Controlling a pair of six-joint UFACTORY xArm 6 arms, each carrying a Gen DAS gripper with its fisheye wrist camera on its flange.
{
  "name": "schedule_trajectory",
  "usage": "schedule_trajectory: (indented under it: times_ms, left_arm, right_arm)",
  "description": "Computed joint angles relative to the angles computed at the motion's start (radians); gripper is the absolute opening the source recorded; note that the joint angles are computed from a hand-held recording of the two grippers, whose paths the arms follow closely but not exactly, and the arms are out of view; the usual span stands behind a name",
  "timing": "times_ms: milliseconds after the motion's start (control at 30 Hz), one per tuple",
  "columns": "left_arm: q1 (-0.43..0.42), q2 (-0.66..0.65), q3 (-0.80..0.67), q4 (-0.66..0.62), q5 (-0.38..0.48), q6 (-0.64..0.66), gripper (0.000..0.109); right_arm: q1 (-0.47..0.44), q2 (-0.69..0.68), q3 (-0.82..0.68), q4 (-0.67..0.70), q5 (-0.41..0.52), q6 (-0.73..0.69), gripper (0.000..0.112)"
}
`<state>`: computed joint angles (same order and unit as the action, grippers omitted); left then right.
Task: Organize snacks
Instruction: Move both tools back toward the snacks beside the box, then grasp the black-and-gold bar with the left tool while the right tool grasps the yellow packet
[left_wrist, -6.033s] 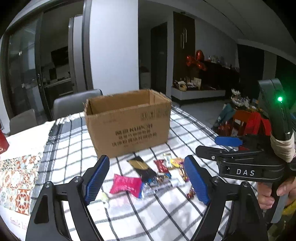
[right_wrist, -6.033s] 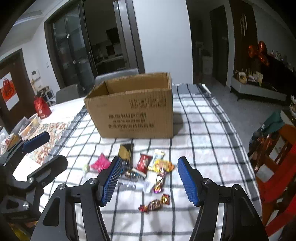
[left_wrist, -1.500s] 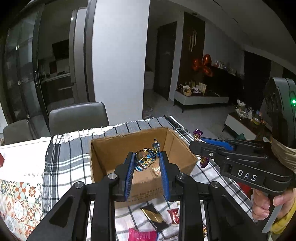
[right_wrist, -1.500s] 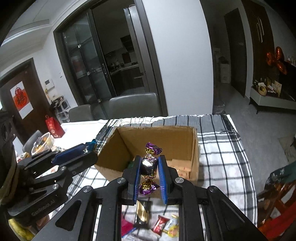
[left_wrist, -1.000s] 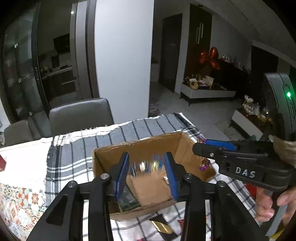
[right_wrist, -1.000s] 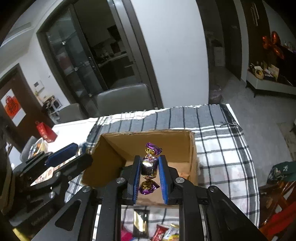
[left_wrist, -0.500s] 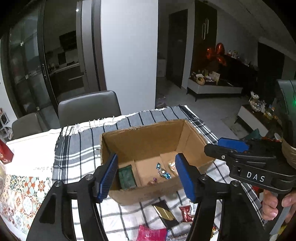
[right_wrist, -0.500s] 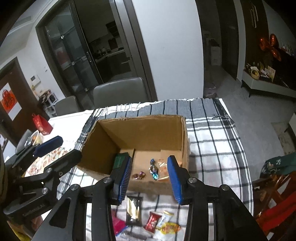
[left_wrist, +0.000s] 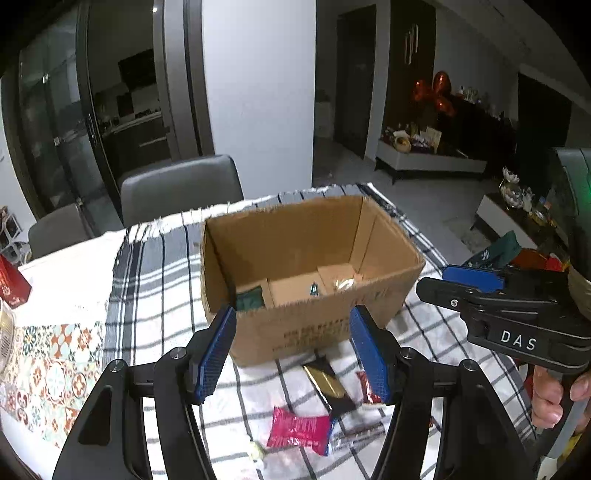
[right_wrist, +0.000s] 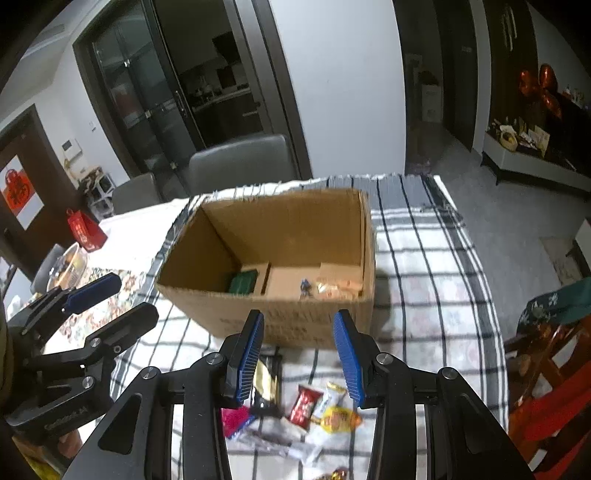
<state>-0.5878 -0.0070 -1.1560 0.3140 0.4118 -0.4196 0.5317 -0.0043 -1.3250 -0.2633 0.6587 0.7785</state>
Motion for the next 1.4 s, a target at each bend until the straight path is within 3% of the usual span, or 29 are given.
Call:
schedule_trajectory:
  times_ms: [667,1400]
  left_arm:
    - [-0.04,0.092,0.008,-0.248,0.098,0.15,0.063]
    - [-0.052,0.308,-0.146,-0.309,0.235,0.127,0.063]
  right_arm:
    - [-0.003,-0.002,0.111,0.26,0.088,-0.137,0.041]
    - [-0.036,0.089,0.133,0.41,0.133,-0.203,0.041]
